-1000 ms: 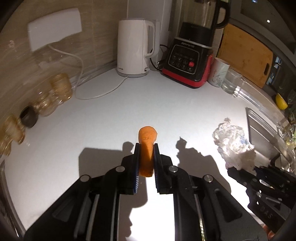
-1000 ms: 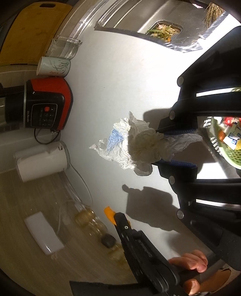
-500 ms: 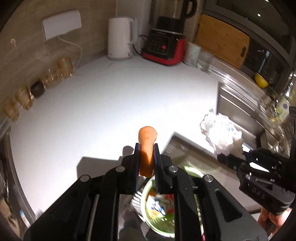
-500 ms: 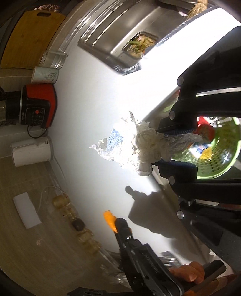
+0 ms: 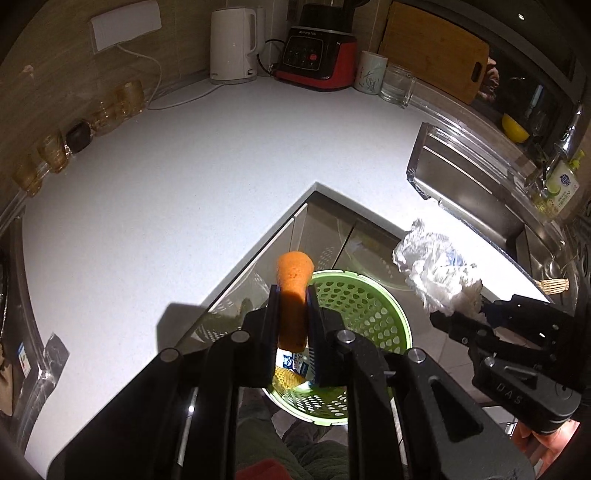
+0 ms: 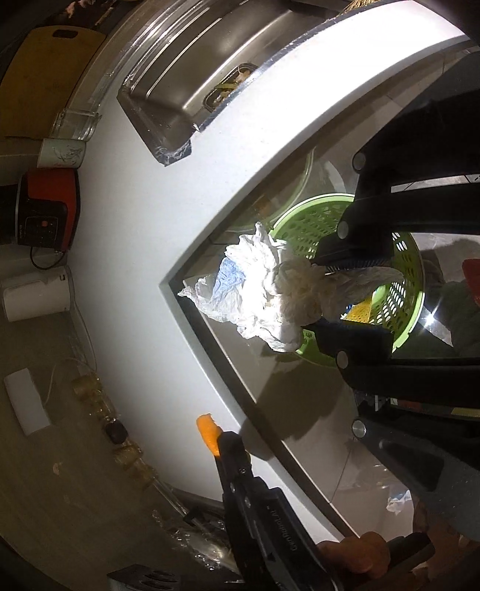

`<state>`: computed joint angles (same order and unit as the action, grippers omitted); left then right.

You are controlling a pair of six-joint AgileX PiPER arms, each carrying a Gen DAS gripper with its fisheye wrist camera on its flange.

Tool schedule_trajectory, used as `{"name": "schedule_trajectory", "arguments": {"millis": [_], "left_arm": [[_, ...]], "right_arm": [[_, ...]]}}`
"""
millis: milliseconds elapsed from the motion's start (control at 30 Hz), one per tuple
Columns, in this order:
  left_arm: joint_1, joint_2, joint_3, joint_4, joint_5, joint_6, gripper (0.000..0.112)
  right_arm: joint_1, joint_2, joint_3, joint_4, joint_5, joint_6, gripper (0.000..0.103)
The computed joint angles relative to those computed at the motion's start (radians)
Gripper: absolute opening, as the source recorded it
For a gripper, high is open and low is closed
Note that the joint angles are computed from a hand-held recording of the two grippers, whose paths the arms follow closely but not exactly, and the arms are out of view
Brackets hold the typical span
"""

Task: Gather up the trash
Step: 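Carry the white tissue and orange peel over the green basket, then open both grippers to drop the tissue and orange peel into the basket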

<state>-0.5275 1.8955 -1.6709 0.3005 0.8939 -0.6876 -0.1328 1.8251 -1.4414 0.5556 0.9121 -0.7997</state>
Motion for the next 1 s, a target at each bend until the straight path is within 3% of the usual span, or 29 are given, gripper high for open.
{"name": "schedule_trajectory", "arguments": {"millis": [200,433,533,600,700,1000], "left_arm": [[-0.001,0.004,0.007,0.004,0.014,-0.009,0.013],[0.004,0.004,0.033,-0.010,0.009,0.011,0.013],[0.012,0.011,0.038,-0.037,0.005,0.032,0.013],[0.017,0.017,0.039,-0.054,0.003,0.046,0.013],[0.014,0.029,0.037,-0.056,0.003,0.063,0.013],[0.014,0.141,-0.066,-0.112,0.021,0.173,0.013]], "right_arm": [[0.001,0.017,0.044,0.005,-0.022,-0.023,0.024],[0.043,0.151,0.031,-0.056,-0.086,0.041,0.028],[0.068,0.219,0.011,-0.098,-0.106,0.087,0.046],[0.067,0.234,0.005,-0.099,-0.106,0.106,0.066],[0.057,0.212,0.021,-0.083,-0.102,0.093,0.077],[-0.002,0.037,0.091,-0.056,-0.126,0.057,0.094]]}}
